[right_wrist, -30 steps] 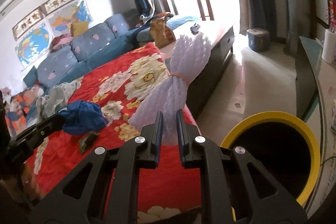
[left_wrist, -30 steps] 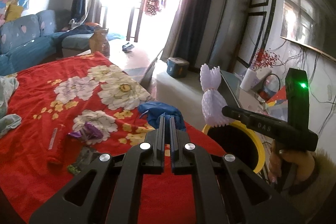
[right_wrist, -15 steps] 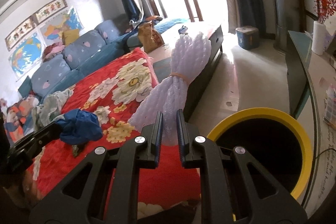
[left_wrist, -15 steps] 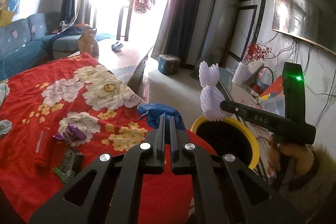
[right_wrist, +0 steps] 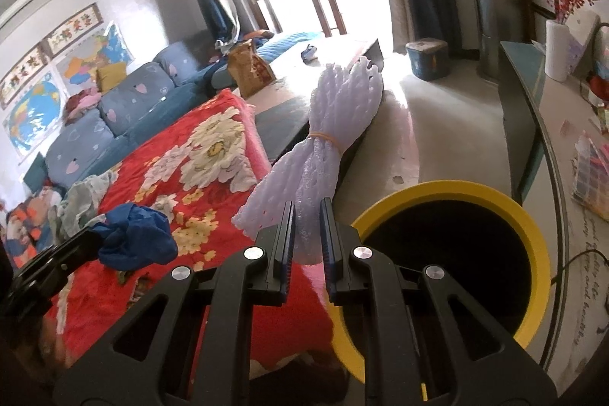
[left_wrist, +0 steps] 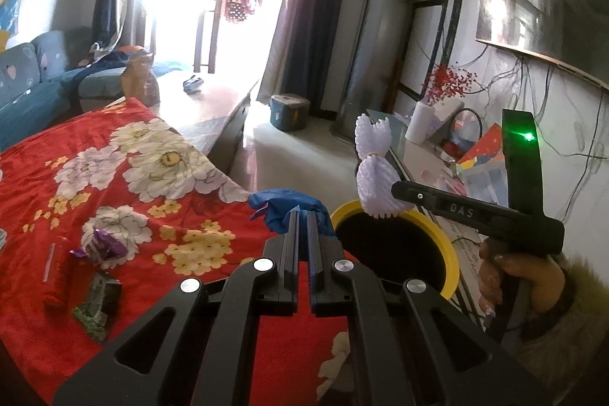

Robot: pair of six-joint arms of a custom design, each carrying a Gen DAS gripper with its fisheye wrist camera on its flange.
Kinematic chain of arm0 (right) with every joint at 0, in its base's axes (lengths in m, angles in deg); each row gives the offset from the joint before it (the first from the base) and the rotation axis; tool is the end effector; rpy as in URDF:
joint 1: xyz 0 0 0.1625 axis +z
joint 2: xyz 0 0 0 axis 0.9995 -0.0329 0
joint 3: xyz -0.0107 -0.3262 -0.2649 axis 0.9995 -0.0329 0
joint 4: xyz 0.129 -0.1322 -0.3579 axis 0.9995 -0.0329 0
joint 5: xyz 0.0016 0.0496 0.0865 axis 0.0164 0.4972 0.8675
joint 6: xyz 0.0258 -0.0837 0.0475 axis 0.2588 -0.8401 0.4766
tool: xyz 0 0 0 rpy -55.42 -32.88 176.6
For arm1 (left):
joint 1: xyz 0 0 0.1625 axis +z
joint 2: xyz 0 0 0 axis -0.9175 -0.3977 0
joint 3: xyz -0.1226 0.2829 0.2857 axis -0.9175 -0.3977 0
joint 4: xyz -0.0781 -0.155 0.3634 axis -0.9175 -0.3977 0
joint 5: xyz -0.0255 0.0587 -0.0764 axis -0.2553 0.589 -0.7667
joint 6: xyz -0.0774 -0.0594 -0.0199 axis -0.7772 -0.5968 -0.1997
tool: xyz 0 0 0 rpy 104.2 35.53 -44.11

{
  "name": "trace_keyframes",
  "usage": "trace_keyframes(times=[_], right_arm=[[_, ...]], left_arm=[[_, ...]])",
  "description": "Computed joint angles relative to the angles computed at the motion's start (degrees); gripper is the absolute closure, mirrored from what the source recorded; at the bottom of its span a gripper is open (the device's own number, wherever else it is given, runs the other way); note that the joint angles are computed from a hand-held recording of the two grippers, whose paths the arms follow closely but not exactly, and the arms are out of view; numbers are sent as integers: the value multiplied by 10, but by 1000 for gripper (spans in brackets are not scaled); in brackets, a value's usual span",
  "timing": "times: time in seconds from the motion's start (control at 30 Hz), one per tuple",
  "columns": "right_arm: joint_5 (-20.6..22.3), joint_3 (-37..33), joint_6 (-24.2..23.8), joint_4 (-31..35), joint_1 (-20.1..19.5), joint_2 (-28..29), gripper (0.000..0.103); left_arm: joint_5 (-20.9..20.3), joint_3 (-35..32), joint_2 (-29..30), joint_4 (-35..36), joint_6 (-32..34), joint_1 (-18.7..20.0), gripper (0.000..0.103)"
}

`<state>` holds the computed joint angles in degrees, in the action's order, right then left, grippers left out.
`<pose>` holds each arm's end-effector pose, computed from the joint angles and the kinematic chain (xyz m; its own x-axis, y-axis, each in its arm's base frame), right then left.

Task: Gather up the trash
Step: 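Carry the white foam net and blue cloth over the yellow bin, then open both tools to drop the foam net and blue cloth into the bin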

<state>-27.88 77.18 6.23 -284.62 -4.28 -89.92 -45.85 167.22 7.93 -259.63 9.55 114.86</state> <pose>0.0482 -0.6139 0.1985 -0.9064 0.0408 0.4204 -0.3140 0.6004 -0.7355 -0.2797 -0.5800 0.0328 -0.7074 0.5288 -0.4690 0.7067 0.5196 -0.4801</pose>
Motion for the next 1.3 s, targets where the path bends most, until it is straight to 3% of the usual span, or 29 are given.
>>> trace_keyframes(times=[1.3], right_arm=[[-32,19,63,-23,-67,-31,94]], left_arm=[[-47,-81,103,79,37,-24,99]])
